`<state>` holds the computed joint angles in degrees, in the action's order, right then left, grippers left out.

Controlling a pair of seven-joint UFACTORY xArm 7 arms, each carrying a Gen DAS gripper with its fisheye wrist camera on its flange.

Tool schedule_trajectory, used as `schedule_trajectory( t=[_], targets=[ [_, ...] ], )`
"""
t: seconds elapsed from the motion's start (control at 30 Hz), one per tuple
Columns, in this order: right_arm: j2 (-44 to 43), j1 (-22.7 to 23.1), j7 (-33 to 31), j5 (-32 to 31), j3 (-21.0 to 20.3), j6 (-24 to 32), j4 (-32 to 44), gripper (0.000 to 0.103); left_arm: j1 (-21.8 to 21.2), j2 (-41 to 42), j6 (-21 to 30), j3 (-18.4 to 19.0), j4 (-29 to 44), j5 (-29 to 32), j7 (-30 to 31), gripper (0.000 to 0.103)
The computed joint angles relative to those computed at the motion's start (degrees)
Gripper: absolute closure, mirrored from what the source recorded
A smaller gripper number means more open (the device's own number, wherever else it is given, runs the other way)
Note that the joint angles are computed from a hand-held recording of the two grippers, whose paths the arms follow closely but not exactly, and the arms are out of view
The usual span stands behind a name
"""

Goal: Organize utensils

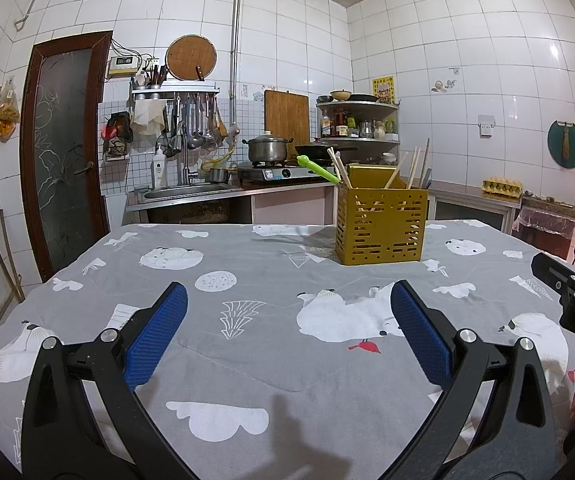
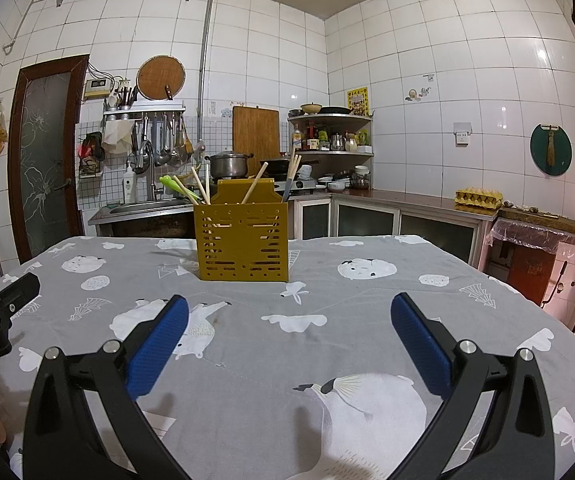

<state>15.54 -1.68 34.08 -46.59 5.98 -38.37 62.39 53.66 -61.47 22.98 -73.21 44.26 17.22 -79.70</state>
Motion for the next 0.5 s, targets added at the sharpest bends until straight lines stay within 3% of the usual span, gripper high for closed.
schedule_trajectory(
  t=[0.5],
  targets=[
    [-0.07, -0.07, 0.2, -0.26, -0.02, 0.06, 0.12, 0.004, -0.1, -0.07, 0.03, 0.09, -0.07, -0.14, 0.11, 0.005]
  ],
)
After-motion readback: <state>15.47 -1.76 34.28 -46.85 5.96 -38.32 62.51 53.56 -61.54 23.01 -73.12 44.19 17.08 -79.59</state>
